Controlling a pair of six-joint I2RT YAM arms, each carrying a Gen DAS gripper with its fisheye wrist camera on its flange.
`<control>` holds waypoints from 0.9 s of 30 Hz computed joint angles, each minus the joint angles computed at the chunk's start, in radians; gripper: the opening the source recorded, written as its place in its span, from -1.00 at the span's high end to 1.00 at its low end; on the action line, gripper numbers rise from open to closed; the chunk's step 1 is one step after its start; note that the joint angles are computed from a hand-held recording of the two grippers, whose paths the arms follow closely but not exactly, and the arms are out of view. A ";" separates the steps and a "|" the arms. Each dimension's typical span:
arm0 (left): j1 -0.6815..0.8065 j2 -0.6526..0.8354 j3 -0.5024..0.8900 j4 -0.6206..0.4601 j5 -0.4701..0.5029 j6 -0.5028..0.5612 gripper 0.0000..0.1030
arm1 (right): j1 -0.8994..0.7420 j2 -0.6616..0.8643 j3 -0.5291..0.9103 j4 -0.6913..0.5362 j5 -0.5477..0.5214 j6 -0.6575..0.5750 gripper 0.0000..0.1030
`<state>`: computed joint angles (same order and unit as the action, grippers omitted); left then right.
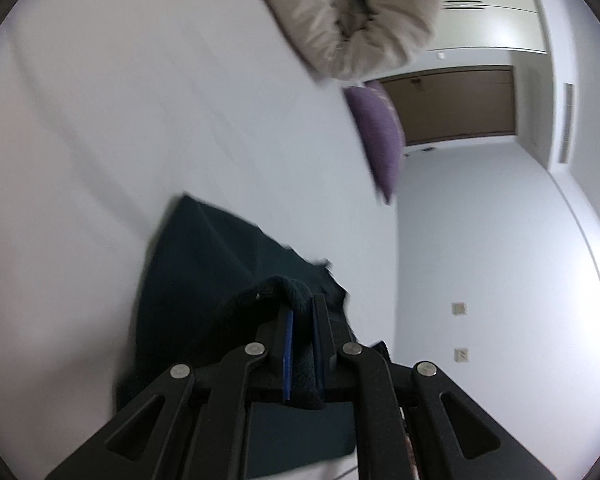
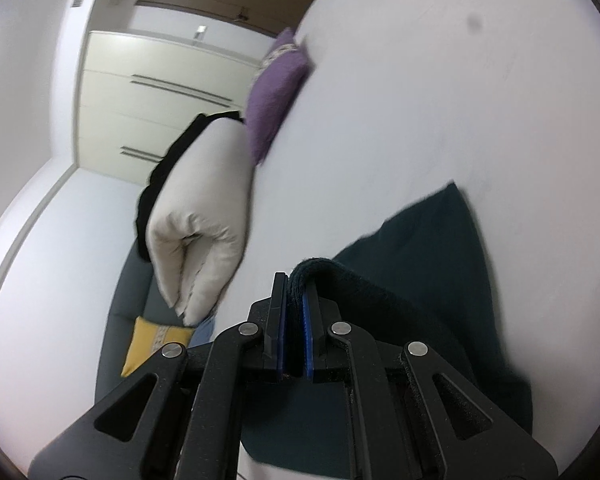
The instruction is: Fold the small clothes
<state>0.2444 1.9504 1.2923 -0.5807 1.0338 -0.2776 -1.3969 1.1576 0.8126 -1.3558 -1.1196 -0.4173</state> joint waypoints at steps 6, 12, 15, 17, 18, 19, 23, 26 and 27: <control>-0.030 0.160 0.075 0.129 -0.078 -0.144 0.39 | 0.289 0.090 -0.130 0.767 0.166 0.688 0.80; -0.011 0.004 -0.045 0.113 -0.165 0.046 0.08 | 0.356 0.145 -0.150 0.900 0.271 0.710 0.04; -0.005 -0.082 -0.124 0.129 -0.231 0.128 0.08 | 0.389 0.025 -0.153 0.858 0.351 0.674 -0.33; -0.003 -0.131 -0.175 0.134 -0.263 0.182 0.08 | 0.384 -0.027 -0.126 0.758 0.369 0.572 -0.33; -0.005 -0.160 -0.208 0.133 -0.279 0.222 0.08 | 0.382 -0.044 -0.110 0.707 0.385 0.520 -0.33; -0.008 -0.178 -0.227 0.129 -0.298 0.251 0.08 | 0.383 -0.074 -0.100 0.655 0.411 0.468 -0.33; -0.013 -0.311 -0.374 0.158 -0.381 0.376 0.08 | 0.444 -0.243 -0.108 0.497 0.551 0.303 -0.15; -0.014 -0.379 -0.467 0.197 -0.423 0.429 0.08 | 0.454 -0.381 -0.133 0.381 0.597 0.217 -0.05; -0.012 -0.397 -0.503 0.212 -0.441 0.451 0.08 | 0.437 -0.419 -0.138 0.335 0.593 0.180 -0.01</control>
